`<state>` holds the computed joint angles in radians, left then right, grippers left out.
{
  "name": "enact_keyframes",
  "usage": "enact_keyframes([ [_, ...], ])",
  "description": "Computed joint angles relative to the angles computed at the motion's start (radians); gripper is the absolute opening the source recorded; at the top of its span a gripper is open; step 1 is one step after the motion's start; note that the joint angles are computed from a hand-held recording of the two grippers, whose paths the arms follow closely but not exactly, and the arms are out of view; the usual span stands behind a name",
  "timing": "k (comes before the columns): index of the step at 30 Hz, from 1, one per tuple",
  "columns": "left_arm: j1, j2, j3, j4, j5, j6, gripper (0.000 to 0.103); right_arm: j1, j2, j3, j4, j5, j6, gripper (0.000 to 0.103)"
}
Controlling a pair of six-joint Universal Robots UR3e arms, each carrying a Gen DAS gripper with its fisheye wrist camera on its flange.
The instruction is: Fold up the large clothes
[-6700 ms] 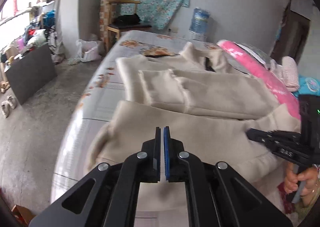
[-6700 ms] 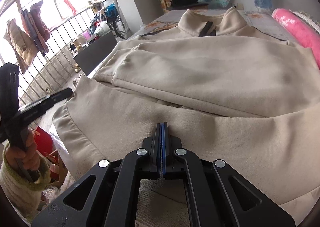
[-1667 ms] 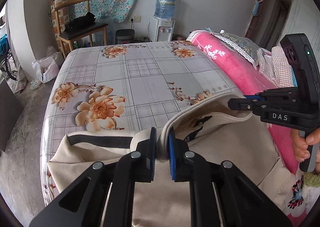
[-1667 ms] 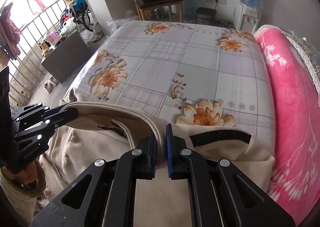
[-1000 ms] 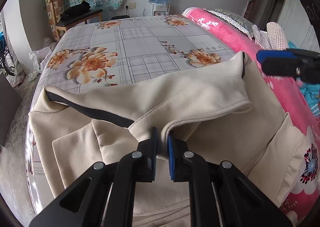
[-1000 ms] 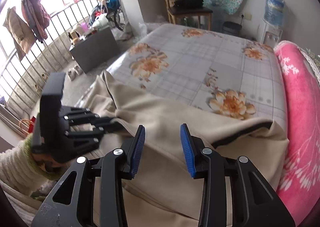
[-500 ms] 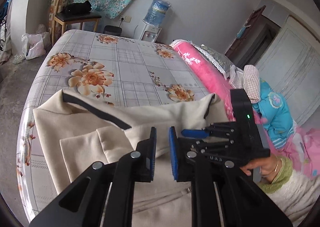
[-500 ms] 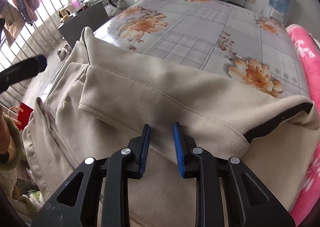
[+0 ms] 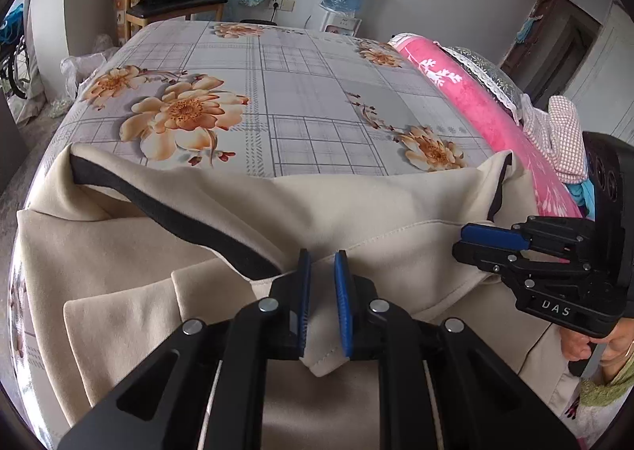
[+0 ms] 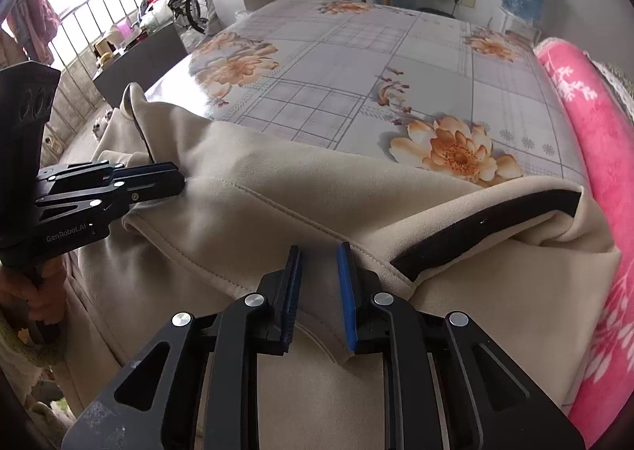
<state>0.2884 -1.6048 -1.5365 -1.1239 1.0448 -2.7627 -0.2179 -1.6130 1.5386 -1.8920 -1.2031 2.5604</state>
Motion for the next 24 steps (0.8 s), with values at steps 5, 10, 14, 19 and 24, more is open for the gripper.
enact_keyframes([
  [5, 0.051, 0.019, -0.03, -0.038, -0.075, 0.024, 0.013, -0.042, 0.015, -0.127, 0.134, 0.111, 0.039, 0.019],
  [10, 0.073, 0.042, -0.057, -0.05, -0.107, 0.029, 0.013, 0.025, 0.09, -0.222, 0.148, 0.196, 0.057, 0.019],
  [14, 0.078, 0.053, -0.057, -0.054, -0.106, 0.017, 0.013, 0.126, 0.179, -0.211, 0.027, 0.069, 0.12, 0.019],
  [19, 0.078, 0.054, -0.051, -0.07, -0.099, 0.02, 0.013, 0.135, 0.167, -0.198, 0.032, 0.035, 0.116, 0.019],
  [24, 0.073, 0.08, -0.086, -0.051, -0.081, 0.05, 0.013, 0.125, 0.032, -0.015, -0.037, -0.022, 0.022, 0.019],
])
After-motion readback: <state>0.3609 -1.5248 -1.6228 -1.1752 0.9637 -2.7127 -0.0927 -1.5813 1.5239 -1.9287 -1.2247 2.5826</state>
